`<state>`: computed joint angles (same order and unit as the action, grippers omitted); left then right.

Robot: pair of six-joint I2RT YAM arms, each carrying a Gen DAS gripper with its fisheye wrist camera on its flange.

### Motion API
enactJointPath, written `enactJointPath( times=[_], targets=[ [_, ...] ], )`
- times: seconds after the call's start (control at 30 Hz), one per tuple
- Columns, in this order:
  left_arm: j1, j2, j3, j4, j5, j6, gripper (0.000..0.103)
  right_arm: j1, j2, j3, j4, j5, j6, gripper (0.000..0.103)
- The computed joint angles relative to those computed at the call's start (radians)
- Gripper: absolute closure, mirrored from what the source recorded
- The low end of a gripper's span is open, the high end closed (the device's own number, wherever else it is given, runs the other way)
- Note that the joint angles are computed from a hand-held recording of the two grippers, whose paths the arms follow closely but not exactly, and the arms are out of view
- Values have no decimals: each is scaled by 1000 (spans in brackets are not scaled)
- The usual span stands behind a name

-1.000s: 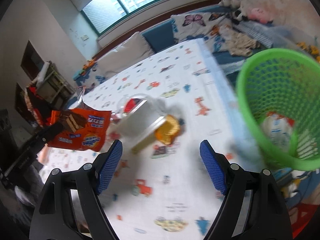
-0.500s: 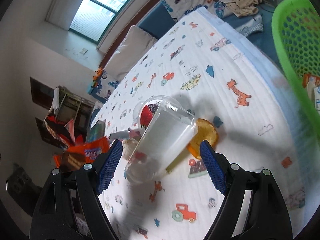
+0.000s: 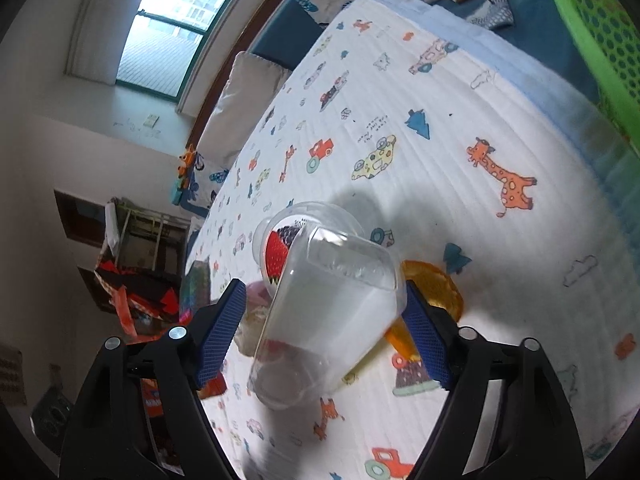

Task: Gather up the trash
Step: 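Grasp the clear plastic cup with the right gripper while the left holds the wrapper, then carry the clear cup over the green basket and open the right gripper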

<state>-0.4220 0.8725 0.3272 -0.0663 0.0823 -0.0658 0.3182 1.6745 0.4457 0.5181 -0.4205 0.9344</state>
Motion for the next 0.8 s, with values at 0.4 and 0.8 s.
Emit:
enactJointPath(
  times=[0.4, 0.8],
  targets=[
    [-4, 4, 5, 6, 2, -11, 92, 128, -257, -10, -179, 179, -154, 45],
    [-51, 27, 39, 12, -8, -54, 92, 245, -548, 53, -532, 458, -369, 46]
  ],
)
